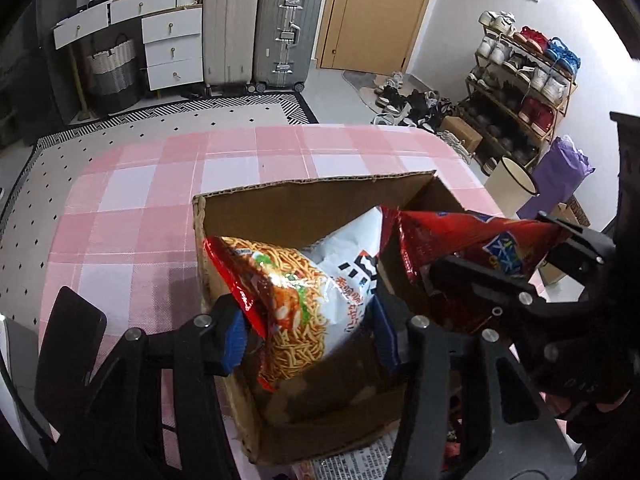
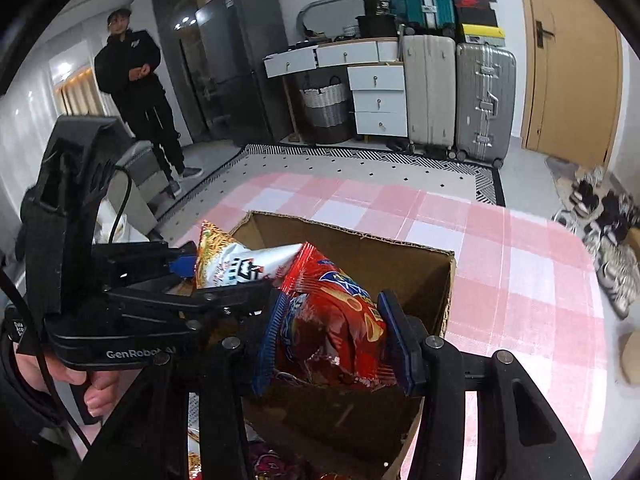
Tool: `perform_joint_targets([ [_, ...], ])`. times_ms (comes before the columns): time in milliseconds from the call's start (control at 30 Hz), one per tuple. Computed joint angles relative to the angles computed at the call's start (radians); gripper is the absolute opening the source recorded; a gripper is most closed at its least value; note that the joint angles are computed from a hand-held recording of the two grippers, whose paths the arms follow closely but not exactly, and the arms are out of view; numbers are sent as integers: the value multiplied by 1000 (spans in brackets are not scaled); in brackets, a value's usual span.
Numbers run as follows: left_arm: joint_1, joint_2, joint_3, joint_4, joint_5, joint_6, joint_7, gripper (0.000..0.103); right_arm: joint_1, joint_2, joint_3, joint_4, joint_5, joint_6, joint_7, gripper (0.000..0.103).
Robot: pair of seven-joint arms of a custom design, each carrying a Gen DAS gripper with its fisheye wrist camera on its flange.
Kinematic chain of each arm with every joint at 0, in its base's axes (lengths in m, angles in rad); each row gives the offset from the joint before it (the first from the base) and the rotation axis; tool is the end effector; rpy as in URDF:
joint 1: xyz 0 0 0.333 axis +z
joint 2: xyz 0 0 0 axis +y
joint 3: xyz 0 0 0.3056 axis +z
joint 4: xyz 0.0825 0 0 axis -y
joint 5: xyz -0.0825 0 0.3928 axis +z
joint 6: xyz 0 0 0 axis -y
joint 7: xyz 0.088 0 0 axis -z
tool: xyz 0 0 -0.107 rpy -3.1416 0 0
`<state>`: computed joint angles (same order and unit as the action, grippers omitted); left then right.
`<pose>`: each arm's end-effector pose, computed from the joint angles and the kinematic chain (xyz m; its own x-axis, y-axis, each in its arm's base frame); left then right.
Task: Organize snacks
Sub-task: 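Carry both bags over the cardboard box and lower them inside, then open both tools to drop the bags and withdraw from the box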
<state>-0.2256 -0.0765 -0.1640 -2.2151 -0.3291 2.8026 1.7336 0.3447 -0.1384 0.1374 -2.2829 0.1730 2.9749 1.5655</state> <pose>0.5311 -0.2031 0.4697 -0.3290 -0.9301 0.1636 -0.7738 0.1662 -0.6112 0.4937 0.2476 0.4946 0.3773 -0.9180 -0.1220 -0.6620 -0.1753 -0.7287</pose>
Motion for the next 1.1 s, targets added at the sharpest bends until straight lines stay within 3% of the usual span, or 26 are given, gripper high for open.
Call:
perform_joint_targets([
  [133, -7, -13, -3, -20, -10, 13, 20, 57, -32, 7, 25, -2, -93, 3, 69, 54],
  [200, -1, -17, -7, -27, 42, 25, -14, 62, -61, -1, 47, -18, -176, 33, 144, 64],
  [233, 6, -20, -10, -27, 87, 20, -50, 71, -91, -8, 69, -26, -239, 50, 204, 68],
  [300, -11, -39, 5, -43, 40, 31, -7, 77, -154, -32, 112, -48, -352, 80, 325, 83],
  [433, -16, -98, 15, -97, 59, 66, -35, 84, -78, -70, 45, -83, -242, 104, 246, 85],
  [533, -56, -151, 54, -140, 22, 75, -8, 84, -133, -120, 96, -125, -251, 126, 264, 85],
  [633, -52, -219, 49, -196, 76, 84, -76, 84, -79, -182, 53, -179, -170, 142, 217, 85],
  [800, -64, -349, 48, -298, 159, 108, -182, 85, -94, -303, 88, -266, -109, 141, 197, 85],
  [1100, -64, -621, 19, -462, 296, 115, -375, 101, -60, -549, 111, -434, -14, 134, 186, 93],
])
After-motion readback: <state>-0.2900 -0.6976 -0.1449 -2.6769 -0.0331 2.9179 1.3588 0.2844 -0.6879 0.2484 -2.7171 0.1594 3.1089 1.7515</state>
